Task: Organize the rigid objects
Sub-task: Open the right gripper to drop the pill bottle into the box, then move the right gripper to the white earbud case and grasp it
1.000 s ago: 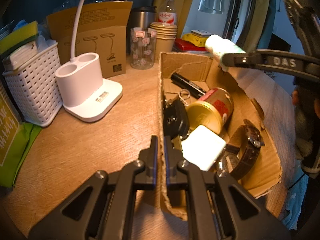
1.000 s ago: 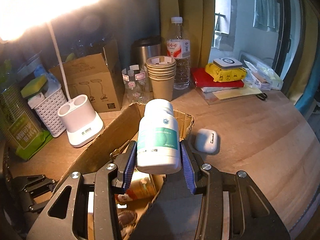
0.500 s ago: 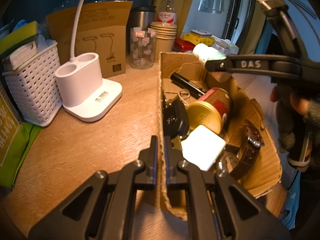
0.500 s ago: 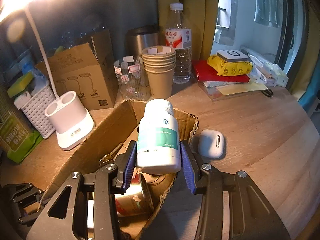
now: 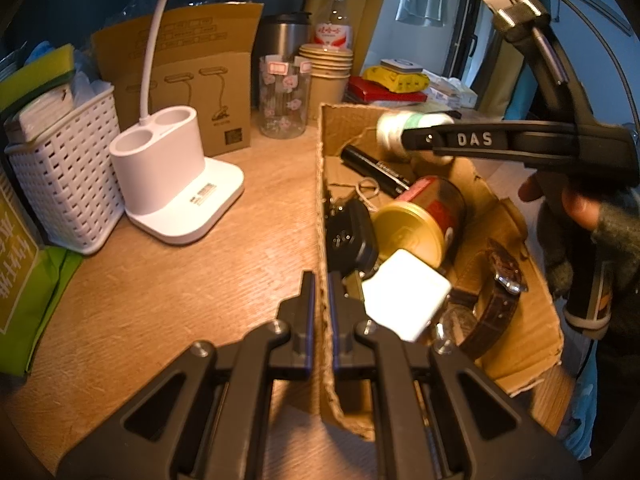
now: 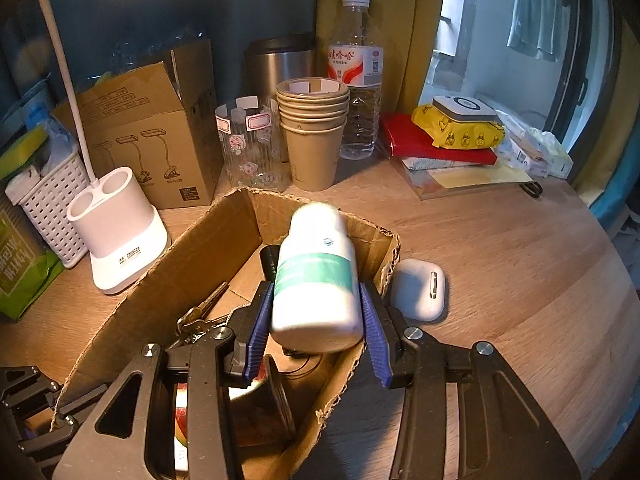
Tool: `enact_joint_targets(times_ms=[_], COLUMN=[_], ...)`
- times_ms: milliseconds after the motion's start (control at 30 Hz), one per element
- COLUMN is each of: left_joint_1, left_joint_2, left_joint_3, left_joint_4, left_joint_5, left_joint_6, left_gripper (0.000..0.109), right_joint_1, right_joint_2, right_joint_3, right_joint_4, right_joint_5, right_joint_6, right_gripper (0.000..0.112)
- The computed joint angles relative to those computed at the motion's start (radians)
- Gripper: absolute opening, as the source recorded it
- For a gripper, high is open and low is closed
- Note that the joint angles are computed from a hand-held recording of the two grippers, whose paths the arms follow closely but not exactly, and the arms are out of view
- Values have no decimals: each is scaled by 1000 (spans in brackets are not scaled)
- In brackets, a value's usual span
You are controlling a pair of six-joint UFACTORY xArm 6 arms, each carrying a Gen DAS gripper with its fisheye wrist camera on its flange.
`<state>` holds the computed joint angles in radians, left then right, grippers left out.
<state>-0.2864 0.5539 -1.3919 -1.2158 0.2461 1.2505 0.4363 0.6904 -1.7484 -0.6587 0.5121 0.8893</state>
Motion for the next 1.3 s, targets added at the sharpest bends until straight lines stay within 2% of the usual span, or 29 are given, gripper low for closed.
enact_joint_targets(times_ms=[500, 600, 967, 1300], left_joint_1=[-1, -1, -2, -1], left_joint_2=[-1, -2, -2, -4], left_joint_3=[2, 3, 2, 4], left_joint_4=[-2, -3, -1, -14], left_joint_5=[0, -1, -2, -5], left_joint_6=[2, 3, 2, 10], left_gripper=[6, 6, 6, 7], right_joint_1=[0, 0, -22, -62], right_joint_2=[-58, -93, -272, -355], right_joint_3=[70, 109, 284, 409], right_joint_4=[-34, -62, -277, -309], right_joint_5=[-34, -41, -17, -23], right_joint_6=[44, 80, 312, 368], right_gripper=[50, 53, 56, 61])
